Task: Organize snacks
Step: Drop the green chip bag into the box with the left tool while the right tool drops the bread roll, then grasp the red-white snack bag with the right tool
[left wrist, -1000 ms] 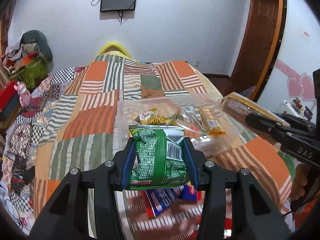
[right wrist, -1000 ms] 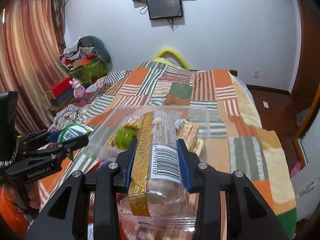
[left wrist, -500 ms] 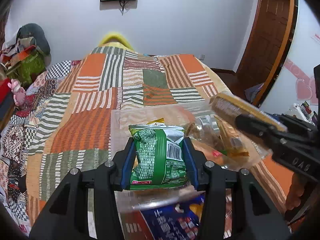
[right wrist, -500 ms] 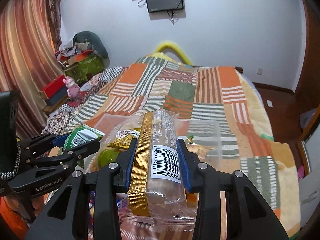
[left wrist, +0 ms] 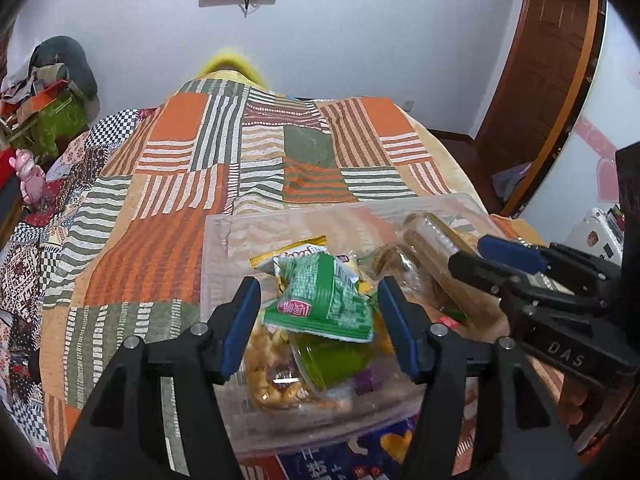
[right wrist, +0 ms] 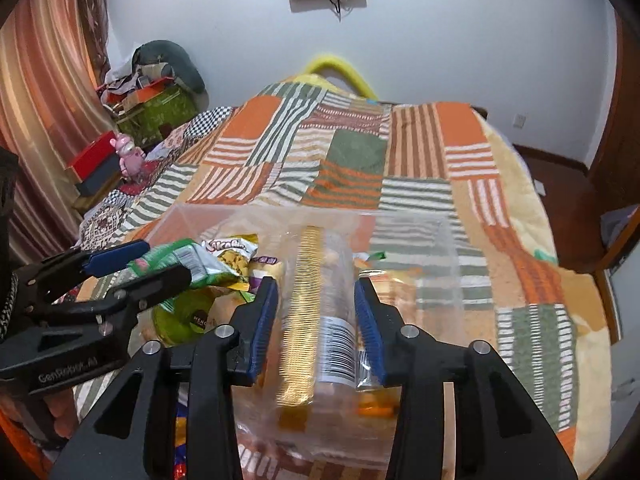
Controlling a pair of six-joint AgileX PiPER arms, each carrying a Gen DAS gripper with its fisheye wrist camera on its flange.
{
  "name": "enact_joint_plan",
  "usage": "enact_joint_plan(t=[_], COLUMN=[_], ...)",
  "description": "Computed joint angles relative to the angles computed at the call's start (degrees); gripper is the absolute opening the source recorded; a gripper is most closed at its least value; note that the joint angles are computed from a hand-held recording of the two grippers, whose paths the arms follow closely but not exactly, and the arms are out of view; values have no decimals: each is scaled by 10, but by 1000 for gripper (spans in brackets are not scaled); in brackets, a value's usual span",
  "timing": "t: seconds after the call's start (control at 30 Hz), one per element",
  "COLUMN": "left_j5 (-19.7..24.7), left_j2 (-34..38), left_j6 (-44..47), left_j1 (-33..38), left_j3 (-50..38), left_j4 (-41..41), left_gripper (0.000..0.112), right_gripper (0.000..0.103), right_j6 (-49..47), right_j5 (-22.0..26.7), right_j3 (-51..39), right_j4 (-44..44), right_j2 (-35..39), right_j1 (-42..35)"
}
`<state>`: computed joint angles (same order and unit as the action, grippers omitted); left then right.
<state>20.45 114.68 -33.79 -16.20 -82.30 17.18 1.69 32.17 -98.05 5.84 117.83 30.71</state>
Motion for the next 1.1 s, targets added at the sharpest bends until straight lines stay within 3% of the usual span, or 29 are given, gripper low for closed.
enact_joint_plan(t=[0.17,0.3,0.5,0.7,0.87,0.97,1.1], left_j5=[-6,-13,-1,31,79,90,74], left_j2=[-48,-113,-220,-314,-372,-392,-401], left_j6=[-27,-109,-242,-350,-463,-504,-532], left_j1=[-10,-27,-63,-112,-180,-211,-224], left_j3=[50,115,225,330,416,457,491], left_j4=[24,106,226,307,380,386,377], left_gripper=[62,65,70,73,80,81,81], right_gripper=[49,61,64,78,85,88,90], right_j6=[-8,-20,-51,6,-11,11,18], right_j5=[-23,-47,-71,-107,-124,-133,-134], right_j3=[59,123,220,320,392,423,441], right_j4=[1,13,51,-15,21,12,17], right_j2=[-53,-106,-185,-258,-296,-304,-292], right_j1=[2,6,18,57,82,106,133])
